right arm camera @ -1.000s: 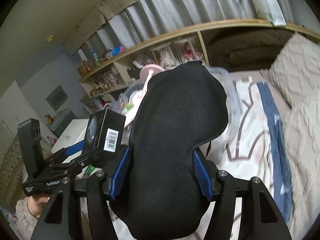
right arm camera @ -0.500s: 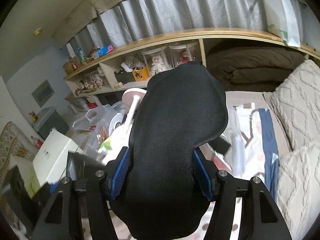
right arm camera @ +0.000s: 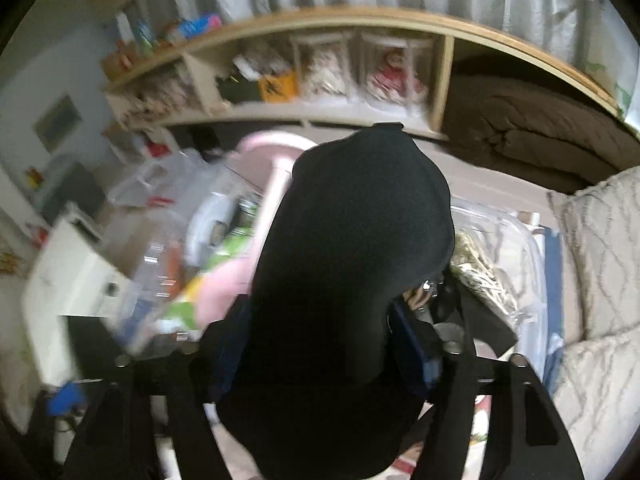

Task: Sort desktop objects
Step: 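Carry the charger box with the left tool while the right tool carries the eye mask toward the bin, then lower the eye mask into the clear bin and open the right tool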

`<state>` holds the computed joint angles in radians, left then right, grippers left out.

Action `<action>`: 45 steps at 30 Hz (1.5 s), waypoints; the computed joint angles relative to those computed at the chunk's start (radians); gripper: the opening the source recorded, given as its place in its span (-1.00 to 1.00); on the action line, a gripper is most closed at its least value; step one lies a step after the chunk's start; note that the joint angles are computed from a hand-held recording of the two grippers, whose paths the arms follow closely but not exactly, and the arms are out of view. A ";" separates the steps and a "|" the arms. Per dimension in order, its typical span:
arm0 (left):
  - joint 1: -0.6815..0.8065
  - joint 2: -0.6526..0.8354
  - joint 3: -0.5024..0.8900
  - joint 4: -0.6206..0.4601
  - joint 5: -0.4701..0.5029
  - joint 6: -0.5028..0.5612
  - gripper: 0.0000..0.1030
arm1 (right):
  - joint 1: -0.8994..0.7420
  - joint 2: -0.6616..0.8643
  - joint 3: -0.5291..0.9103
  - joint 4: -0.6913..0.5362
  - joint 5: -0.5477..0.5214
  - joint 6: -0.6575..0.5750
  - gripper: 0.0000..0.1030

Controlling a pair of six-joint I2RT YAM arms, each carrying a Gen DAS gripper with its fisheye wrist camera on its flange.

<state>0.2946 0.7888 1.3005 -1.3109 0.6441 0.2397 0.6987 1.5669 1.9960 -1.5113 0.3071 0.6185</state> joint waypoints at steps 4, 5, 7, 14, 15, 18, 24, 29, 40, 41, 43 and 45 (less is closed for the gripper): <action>0.042 0.015 0.005 -0.021 0.029 0.037 1.00 | -0.014 -0.031 -0.067 0.024 0.004 0.034 0.67; 0.044 0.016 0.005 -0.022 0.031 0.040 1.00 | -0.009 -0.054 -0.081 0.039 0.005 0.047 0.80; 0.045 0.015 0.004 -0.022 0.033 0.040 1.00 | 0.009 -0.087 -0.086 0.049 0.026 0.059 1.00; -0.082 0.040 0.018 0.023 -0.016 -0.073 1.00 | 0.129 -0.187 -0.043 0.015 0.189 0.100 1.00; -0.114 0.053 0.031 0.036 -0.027 -0.103 1.00 | 0.151 -0.207 -0.051 0.011 0.205 0.111 1.00; -0.214 0.107 0.100 0.081 -0.065 -0.195 0.99 | 0.232 -0.266 -0.084 -0.013 0.263 0.154 1.00; -0.406 0.210 0.202 0.149 -0.204 -0.310 0.99 | 0.357 -0.324 -0.170 -0.036 0.332 0.255 1.00; -0.413 0.370 0.332 0.116 -0.146 -0.329 0.99 | 0.421 -0.358 -0.234 -0.012 0.332 0.294 1.00; -0.276 0.695 0.631 -0.002 0.168 -0.342 1.00 | 0.588 -0.492 -0.447 0.120 0.362 0.441 1.00; -0.267 0.723 0.647 -0.015 0.217 -0.332 1.00 | 0.580 -0.517 -0.484 0.158 0.339 0.434 1.00; -0.252 0.773 0.669 -0.032 0.304 -0.322 1.00 | 0.573 -0.538 -0.523 0.180 0.319 0.449 1.00; -0.257 0.804 0.683 -0.044 0.305 -0.314 1.00 | 0.578 -0.548 -0.545 0.174 0.316 0.468 1.00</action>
